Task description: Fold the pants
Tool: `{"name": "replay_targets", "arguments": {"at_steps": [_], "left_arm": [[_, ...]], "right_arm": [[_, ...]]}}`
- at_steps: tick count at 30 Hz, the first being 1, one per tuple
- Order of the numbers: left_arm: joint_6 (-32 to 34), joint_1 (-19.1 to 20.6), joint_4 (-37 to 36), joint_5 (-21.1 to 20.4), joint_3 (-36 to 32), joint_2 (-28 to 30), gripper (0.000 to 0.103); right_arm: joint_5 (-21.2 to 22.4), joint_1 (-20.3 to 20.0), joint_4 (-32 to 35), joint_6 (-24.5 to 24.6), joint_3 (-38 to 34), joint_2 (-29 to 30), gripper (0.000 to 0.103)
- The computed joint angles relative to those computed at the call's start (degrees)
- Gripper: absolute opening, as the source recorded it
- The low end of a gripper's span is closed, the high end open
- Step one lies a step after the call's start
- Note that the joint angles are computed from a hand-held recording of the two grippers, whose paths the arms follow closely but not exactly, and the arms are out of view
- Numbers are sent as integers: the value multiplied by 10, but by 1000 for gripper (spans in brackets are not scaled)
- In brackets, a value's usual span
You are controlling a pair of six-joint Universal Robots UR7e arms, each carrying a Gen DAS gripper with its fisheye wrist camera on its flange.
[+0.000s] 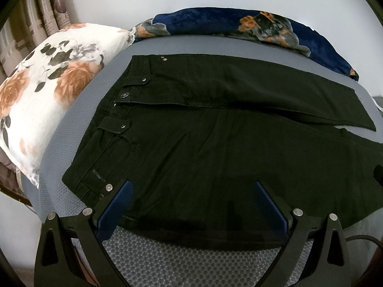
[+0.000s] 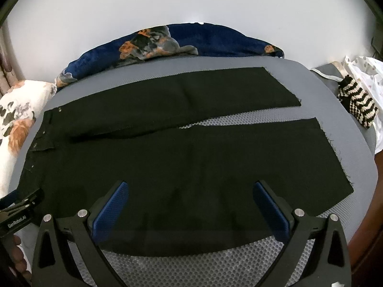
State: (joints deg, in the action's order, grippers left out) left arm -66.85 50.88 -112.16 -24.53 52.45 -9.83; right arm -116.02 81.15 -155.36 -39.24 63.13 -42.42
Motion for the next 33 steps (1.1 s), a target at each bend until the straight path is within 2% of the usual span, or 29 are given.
{"name": "replay_targets", "arguments": {"at_steps": [7, 13, 17, 19, 22, 26, 30, 33], "left_arm": [[-3, 2, 4, -2, -5, 4, 100], [0, 8, 15, -2, -15, 4, 100], [23, 14, 5, 4, -16, -4, 100], [57, 20, -41, 2, 1, -19, 100], [79, 30, -59, 12, 6, -38, 100], [82, 51, -51, 47, 8, -71, 100], [155, 80, -134, 52, 13, -95, 100], [222, 108, -210, 12, 3, -102, 97]], "right_arm": [[17, 0, 12, -17, -16, 7, 103], [43, -1, -42, -75, -29, 22, 103], [36, -1, 8, -64, -67, 39, 103], [41, -2, 30, -50, -91, 50, 103], [64, -4, 76, -22, -126, 62, 103], [109, -6, 145, 5, -193, 91, 103], [131, -1, 203, -4, -268, 132, 103], [134, 5, 263, 3, -353, 179, 103]]}}
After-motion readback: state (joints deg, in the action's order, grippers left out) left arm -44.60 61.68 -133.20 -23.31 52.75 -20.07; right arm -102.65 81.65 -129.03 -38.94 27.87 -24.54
